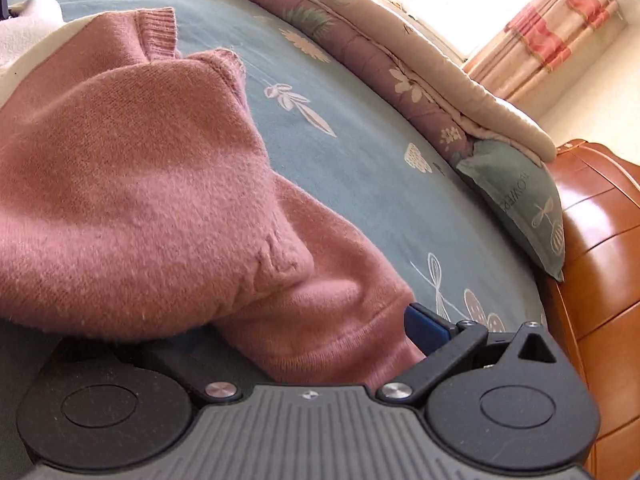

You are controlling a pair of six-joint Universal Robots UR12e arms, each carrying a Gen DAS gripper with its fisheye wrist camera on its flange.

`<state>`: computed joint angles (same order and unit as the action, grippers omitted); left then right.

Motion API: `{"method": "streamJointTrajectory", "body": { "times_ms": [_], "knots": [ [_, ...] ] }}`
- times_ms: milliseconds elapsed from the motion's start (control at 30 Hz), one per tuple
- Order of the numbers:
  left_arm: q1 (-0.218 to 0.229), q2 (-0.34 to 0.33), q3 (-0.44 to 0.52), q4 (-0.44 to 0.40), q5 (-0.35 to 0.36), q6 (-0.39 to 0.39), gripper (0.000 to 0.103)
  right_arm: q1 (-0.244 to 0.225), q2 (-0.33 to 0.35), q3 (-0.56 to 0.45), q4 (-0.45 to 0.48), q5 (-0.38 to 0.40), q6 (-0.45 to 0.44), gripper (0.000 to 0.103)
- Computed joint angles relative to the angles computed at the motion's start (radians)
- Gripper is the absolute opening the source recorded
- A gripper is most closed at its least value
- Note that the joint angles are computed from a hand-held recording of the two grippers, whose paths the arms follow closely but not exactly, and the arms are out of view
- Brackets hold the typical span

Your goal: Fold clothes

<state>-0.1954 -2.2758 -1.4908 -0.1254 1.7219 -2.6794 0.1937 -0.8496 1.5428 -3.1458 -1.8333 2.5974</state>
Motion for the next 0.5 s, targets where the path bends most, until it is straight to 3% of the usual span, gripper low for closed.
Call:
{"method": "streamJointTrajectory", "body": {
  "times_ms": [67, 233, 333, 500],
  "knots": [
    [0.0, -0.011, 0.012, 0.011, -0.005, -0.014, 0.103, -0.002, 0.021, -0.019, -0.043, 0.011, -0.016, 0.103],
    [0.005, -0.029, 0.031, 0.125, 0.07, -0.181, 0.103, 0.0, 0.054, -0.052, -0.15, -0.076, 0.06, 0.103],
    [0.016, -0.035, 0.053, 0.174, 0.093, -0.267, 0.103, 0.003, 0.069, -0.081, -0.179, -0.129, 0.044, 0.103],
    [0.015, -0.064, 0.119, 0.308, 0.23, -0.309, 0.103, 0.005, 0.115, -0.193, -0.304, -0.233, 0.004, 0.103]
  ]
}}
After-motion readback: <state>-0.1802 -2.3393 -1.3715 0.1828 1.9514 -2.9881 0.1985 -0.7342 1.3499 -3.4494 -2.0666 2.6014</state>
